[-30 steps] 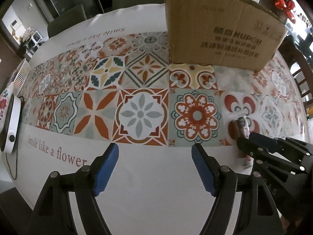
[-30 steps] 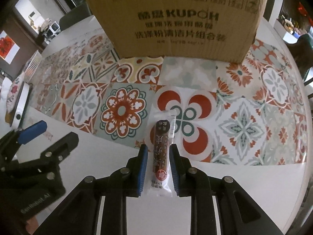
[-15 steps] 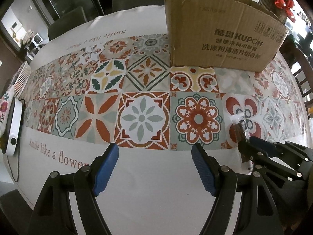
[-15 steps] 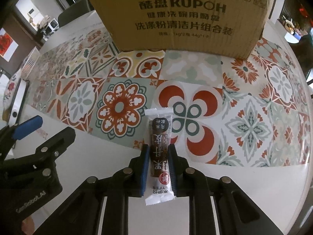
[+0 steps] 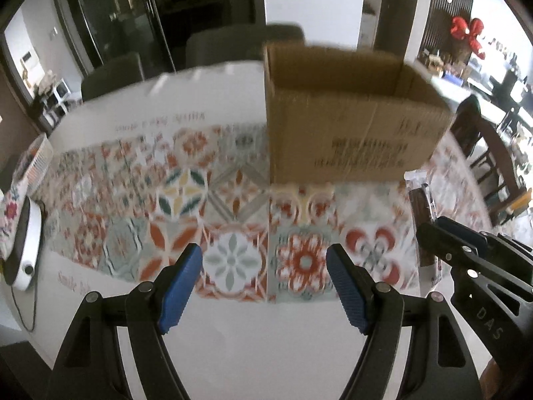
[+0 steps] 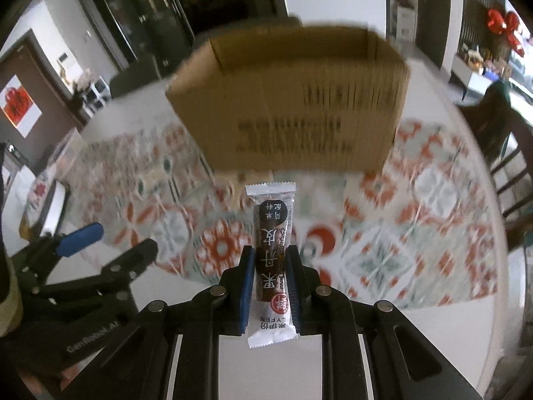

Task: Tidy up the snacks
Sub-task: 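Carry the snack stick in the right gripper over the box, then lower the snack stick into the box and open the right gripper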

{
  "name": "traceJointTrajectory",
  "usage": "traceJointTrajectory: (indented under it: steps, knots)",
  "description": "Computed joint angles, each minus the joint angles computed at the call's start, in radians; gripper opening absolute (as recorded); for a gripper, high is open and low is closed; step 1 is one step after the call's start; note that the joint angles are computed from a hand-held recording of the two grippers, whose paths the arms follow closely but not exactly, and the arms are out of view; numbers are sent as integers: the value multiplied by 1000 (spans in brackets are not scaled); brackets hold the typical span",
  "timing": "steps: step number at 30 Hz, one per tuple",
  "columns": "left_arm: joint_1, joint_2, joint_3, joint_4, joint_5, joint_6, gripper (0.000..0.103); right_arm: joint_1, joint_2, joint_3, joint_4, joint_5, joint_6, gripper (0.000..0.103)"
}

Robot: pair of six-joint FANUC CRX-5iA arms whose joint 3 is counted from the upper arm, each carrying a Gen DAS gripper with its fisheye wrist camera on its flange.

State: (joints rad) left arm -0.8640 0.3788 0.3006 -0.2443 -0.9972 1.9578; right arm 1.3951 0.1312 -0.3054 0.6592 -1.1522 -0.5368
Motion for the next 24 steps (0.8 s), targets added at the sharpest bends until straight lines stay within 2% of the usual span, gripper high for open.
traceJointTrajectory:
  steps: [11,24]
  knots:
    - [7,47,178,-41,21,-18,81,-55,-27,34,147,-91,37,20]
    - [33,187,419,-65,-48,1,82,-216,-32,50,188,-26,146,20]
